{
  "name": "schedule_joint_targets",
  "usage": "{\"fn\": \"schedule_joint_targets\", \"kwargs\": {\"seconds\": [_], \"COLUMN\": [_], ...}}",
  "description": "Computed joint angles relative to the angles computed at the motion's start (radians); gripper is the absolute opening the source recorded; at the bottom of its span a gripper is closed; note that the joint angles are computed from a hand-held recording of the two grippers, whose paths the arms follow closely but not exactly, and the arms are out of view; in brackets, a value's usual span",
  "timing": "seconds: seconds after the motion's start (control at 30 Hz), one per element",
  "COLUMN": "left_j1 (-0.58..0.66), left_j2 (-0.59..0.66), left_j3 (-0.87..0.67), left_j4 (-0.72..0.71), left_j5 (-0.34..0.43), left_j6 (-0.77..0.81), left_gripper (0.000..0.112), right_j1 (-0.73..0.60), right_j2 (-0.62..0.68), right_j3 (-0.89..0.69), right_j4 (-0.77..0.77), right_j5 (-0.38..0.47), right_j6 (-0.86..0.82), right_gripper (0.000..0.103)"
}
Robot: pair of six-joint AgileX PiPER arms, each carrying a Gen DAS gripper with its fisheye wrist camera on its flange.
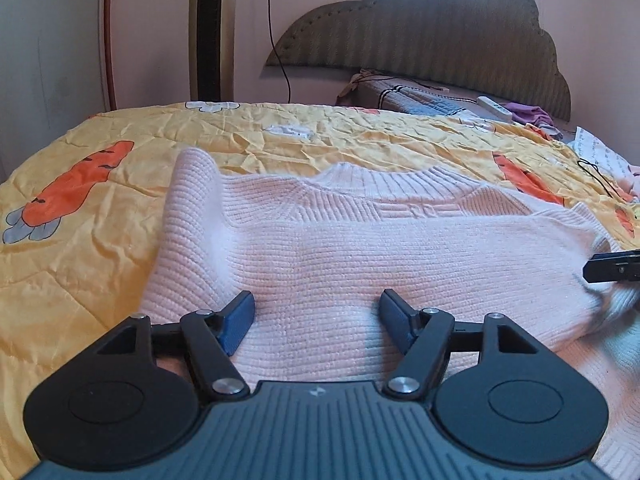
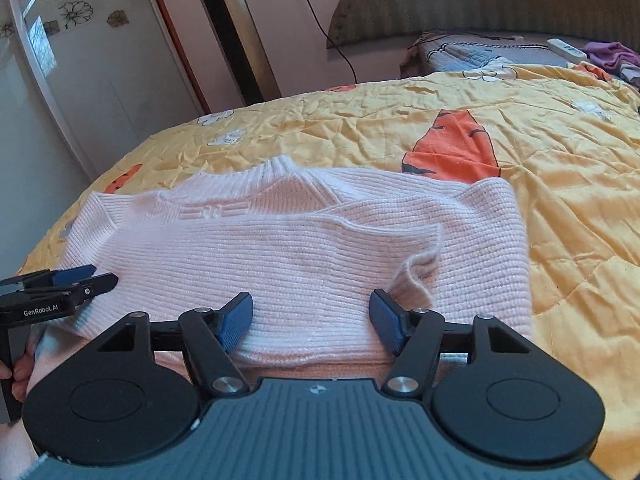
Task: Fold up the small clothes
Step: 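Open both grippers and move them toward the sweater collar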
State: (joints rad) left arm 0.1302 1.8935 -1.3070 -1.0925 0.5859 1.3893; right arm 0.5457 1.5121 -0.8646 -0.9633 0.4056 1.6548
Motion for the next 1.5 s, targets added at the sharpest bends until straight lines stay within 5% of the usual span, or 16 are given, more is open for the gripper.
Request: {"fn": "schedule_joint_targets", "kwargs": {"seconds": [0.1,0.23,0.33,0.53,0.63,0.73,0.83,0.9,1.0,1.07,1.13,1.2,1.33,1.5], "left_j1": [0.061,0.135,0.04,-0.125,-0.135,-0.09,-0.065,-0.067,-0.068,-0.061,-0.067,-0.106,-0.195,-0.206], "left_j2": [-0.097,-0.207,-0.195,0.032,0.166,0.252,0.267,0.271,0.24,0.178,0.135,0.158,0.353,0.54], "left_j3": [0.085,0.205,0.159,-0.168,-0.35,-0.454,-0.429,-0.441,-0.448,-0.387,-0.356,-0.417,-0.711,-0.997], "left_j4": [-0.079,-0.313,-0.25,0.269,0.537,0.506,0.344,0.358,0.437,0.371,0.286,0.349,0.705,0.716], "left_j5": [-0.004,0.098,0.006,-0.132,-0.09,-0.006,-0.03,-0.026,0.004,-0.017,-0.034,-0.026,0.055,0.229], "left_j6": [0.07,0.336,0.285,-0.277,-0.555,-0.565,-0.421,-0.437,-0.502,-0.43,-0.326,-0.358,-0.667,-0.646], "left_gripper": [0.068,0.069,0.07,0.07,0.07,0.076,0.078,0.078,0.077,0.077,0.077,0.079,0.079,0.079], "right_j1": [0.055,0.19,0.227,0.079,0.022,-0.012,-0.02,-0.009,-0.03,-0.061,-0.103,-0.156,-0.204,-0.216], "right_j2": [-0.03,-0.176,-0.168,0.011,0.115,0.187,0.147,0.132,0.127,0.087,0.038,0.056,0.299,0.606], "right_j3": [-0.034,0.035,-0.009,-0.182,-0.263,-0.292,-0.149,-0.112,-0.167,-0.2,-0.201,-0.254,-0.553,-0.969], "right_j4": [0.089,-0.019,-0.062,0.083,0.161,0.205,0.042,-0.024,0.14,0.224,0.222,0.307,0.555,0.725], "right_j5": [0.119,0.238,0.298,0.211,0.216,0.237,0.1,0.083,0.11,0.132,0.087,0.035,0.107,0.354], "right_j6": [-0.063,0.174,0.178,-0.043,-0.174,-0.252,-0.084,-0.047,-0.256,-0.307,-0.319,-0.483,-0.882,-1.214], "right_gripper": [0.07,0.091,0.093,0.093,0.093,0.094,0.098,0.098,0.1,0.096,0.097,0.098,0.088,0.087]}}
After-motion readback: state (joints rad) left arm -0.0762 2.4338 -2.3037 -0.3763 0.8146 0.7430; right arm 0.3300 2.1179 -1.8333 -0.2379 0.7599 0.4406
